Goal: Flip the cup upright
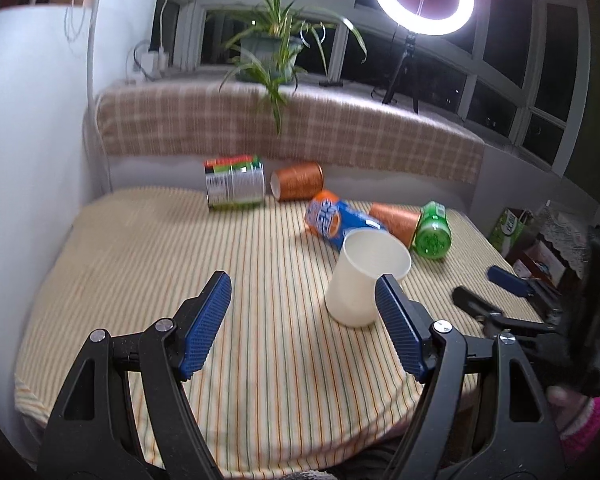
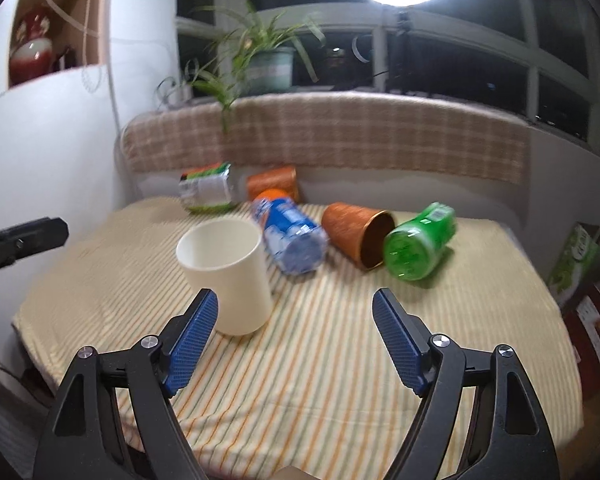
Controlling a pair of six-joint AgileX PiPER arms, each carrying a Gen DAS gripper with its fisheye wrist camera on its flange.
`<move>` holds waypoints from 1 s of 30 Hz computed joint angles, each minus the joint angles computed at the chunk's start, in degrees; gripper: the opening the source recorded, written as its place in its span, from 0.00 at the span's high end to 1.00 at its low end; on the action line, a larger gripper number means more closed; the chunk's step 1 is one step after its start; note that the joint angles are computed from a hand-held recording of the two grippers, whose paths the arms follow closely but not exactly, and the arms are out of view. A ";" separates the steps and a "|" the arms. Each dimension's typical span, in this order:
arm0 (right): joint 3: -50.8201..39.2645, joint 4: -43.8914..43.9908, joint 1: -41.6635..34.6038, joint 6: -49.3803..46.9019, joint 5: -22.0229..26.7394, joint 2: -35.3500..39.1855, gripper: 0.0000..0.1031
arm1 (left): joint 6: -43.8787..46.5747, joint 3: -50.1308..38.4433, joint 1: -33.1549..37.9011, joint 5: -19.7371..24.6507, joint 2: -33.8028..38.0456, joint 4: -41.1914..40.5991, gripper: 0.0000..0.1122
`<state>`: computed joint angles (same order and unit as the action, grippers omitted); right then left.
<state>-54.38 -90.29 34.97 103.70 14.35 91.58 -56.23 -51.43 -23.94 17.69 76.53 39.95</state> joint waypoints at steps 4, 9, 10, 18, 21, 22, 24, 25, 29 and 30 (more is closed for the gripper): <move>1.35 1.48 0.51 1.06 3.31 -3.56 0.23 | -11.74 -0.12 -2.17 1.30 -0.24 12.13 0.31; 2.50 2.16 2.11 3.71 8.55 -7.52 0.21 | -27.52 0.56 -5.84 5.71 -0.96 28.88 0.20; 2.54 2.14 2.53 4.02 9.51 -7.91 0.21 | -28.91 0.65 -6.20 6.25 -1.10 30.41 0.20; 1.59 3.16 5.54 3.30 15.23 -9.38 0.20 | -36.54 1.35 -7.46 8.78 -2.78 37.93 0.19; 1.02 3.97 6.23 2.67 16.37 -8.75 0.20 | -39.97 2.09 -8.24 10.08 -3.40 41.21 0.09; 1.14 4.16 6.34 2.68 16.50 -8.85 0.20 | -41.67 2.49 -8.70 10.89 -3.66 42.83 0.09; 0.80 5.17 6.57 2.15 17.10 -8.43 0.20 | -42.86 2.73 -9.22 11.96 -3.85 44.24 0.09; 0.76 5.47 6.62 1.95 17.31 -8.32 0.20 | -42.69 2.64 -9.16 11.99 -3.78 44.17 0.09; 0.31 5.80 7.24 2.25 18.92 -7.36 0.19 | -41.78 2.39 -9.43 12.87 -3.17 43.49 0.09; 0.13 5.90 7.41 2.20 19.39 -7.03 0.19 | -41.67 2.34 -9.44 13.05 -2.97 43.38 0.09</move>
